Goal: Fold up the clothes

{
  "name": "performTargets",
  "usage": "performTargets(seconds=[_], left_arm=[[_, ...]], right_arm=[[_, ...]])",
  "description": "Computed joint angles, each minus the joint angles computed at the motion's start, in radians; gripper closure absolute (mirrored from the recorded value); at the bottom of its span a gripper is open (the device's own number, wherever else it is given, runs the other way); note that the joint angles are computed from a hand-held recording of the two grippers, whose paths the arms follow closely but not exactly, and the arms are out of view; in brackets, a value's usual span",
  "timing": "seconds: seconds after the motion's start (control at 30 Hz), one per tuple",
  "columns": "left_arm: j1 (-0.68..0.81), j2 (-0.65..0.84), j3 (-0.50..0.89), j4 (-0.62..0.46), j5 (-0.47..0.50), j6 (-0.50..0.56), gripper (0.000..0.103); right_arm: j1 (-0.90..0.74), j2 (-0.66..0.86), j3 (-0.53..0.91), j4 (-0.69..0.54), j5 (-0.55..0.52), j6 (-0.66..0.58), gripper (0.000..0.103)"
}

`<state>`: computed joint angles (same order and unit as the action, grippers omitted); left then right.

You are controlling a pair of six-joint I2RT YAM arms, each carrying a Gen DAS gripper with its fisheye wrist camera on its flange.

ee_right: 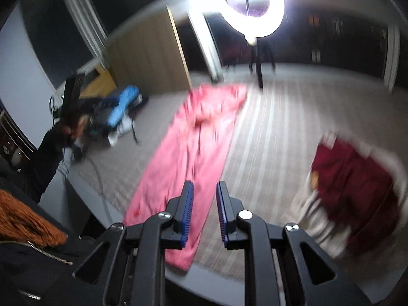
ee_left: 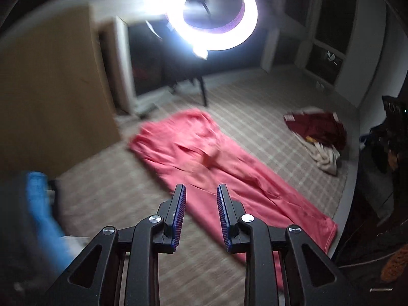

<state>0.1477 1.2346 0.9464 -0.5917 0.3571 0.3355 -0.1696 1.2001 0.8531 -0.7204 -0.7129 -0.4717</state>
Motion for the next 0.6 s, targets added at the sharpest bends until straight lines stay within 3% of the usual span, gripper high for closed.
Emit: performTargets(seconds=[0.07, 0.13, 0.2, 0.3, 0.47, 0.6], left_arm=[[0.053, -0.029, 0.057, -0.034, -0.001, 0.019, 0.071], [0.088, -0.038, 0.113, -0.047, -0.013, 0.036, 0.069], [0.082, -0.011, 0.147, -0.024, -0.046, 0.049, 0.068], [0.021, 0.096, 0.176, 0.057, -0.098, 0.028, 0.068], [-0.121, 0.414, 0.269, 0.193, -0.109, -0.003, 0.068], [-0.21, 0.754, 0.511, 0.164, -0.14, 0.001, 0.068]], right_arm=[[0.05, -0.006, 0.062, 0.057, 0.021, 0.046, 0.082], [0.112, 0.005, 0.122, 0.13, 0.061, 0.09, 0.066], [0.17, 0.038, 0.182, 0.21, 0.11, 0.112, 0.06], [0.287, 0.187, 0.237, 0.388, 0.253, 0.122, 0.06], [0.341, 0.599, 0.482, 0.46, 0.358, 0.144, 0.06], [0.346, 0.892, 0.711, 0.431, 0.356, 0.217, 0.06]])
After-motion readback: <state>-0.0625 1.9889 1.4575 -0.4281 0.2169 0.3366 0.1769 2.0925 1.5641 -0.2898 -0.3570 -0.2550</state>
